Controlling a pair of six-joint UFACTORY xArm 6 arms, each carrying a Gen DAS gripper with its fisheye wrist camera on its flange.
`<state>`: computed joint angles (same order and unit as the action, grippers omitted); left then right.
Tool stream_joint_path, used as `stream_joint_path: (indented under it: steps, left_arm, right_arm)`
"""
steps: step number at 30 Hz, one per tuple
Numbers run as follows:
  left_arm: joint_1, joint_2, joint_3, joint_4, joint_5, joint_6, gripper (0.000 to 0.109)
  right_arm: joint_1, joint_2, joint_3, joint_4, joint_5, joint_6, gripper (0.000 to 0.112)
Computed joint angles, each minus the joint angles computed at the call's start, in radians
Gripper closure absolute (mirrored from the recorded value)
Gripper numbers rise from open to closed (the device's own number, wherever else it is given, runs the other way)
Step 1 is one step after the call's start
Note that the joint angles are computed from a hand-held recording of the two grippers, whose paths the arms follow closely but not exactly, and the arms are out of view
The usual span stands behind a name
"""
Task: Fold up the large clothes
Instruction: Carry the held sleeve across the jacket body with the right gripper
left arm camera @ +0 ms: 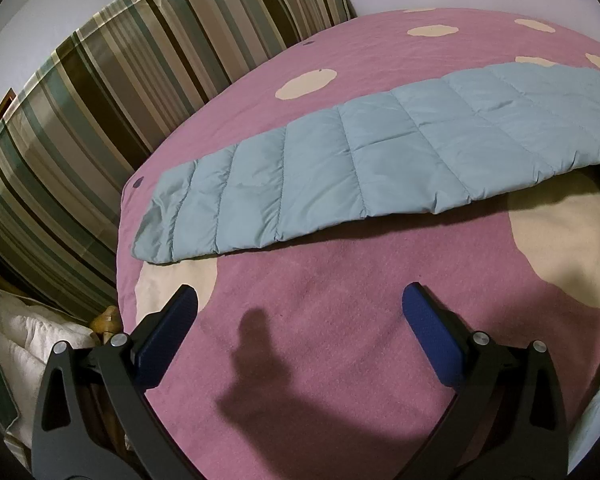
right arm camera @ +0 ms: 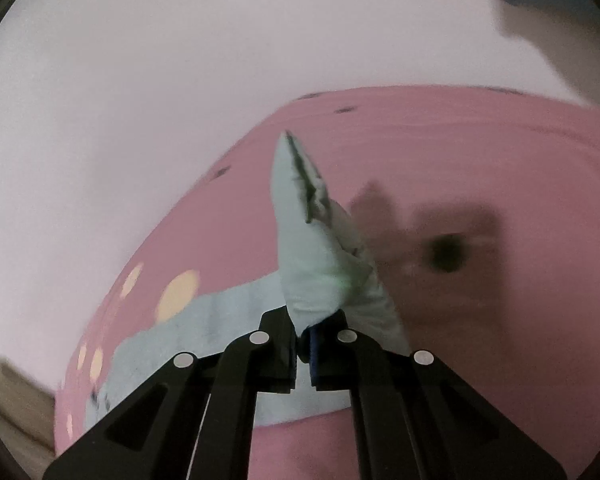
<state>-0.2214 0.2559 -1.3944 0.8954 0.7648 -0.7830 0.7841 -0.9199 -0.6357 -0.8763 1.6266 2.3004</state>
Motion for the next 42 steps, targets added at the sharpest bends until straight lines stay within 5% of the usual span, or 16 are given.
stream_joint_path:
  steps: [4,8,15,23,37,42]
  left_arm:
    - [0.003,-0.003,0.004,-0.011,-0.007,0.003,0.007]
    - [0.013,-0.006,0.009,-0.045,-0.027,0.016,0.007]
    - [0.024,-0.008,0.009,-0.079,-0.042,0.037,0.007]
    - [0.026,-0.008,0.010,-0.091,-0.046,0.041,0.007]
    - [0.022,-0.009,0.010,-0.091,-0.040,0.041,0.007]
    - [0.022,-0.009,0.010,-0.087,-0.039,0.040,0.007]
  right_arm:
    - [-0.151,0.259,-0.166,-0.031,-0.289,-0.177,0.109]
    - [-0.203,0.510,-0.354,-0.036,-0.492,-0.277,0.109]
    - [-0.247,0.882,-0.678,0.033,-0.702,-0.478,0.109]
    - [-0.252,1.117,-0.861,0.174,-0.816,-0.664,0.109]
    - [-0.236,1.321,-1.053,0.359,-0.841,-0.908,0.109]
    - [-0.227,1.371,-1.120,0.418,-0.805,-0.996,0.099]
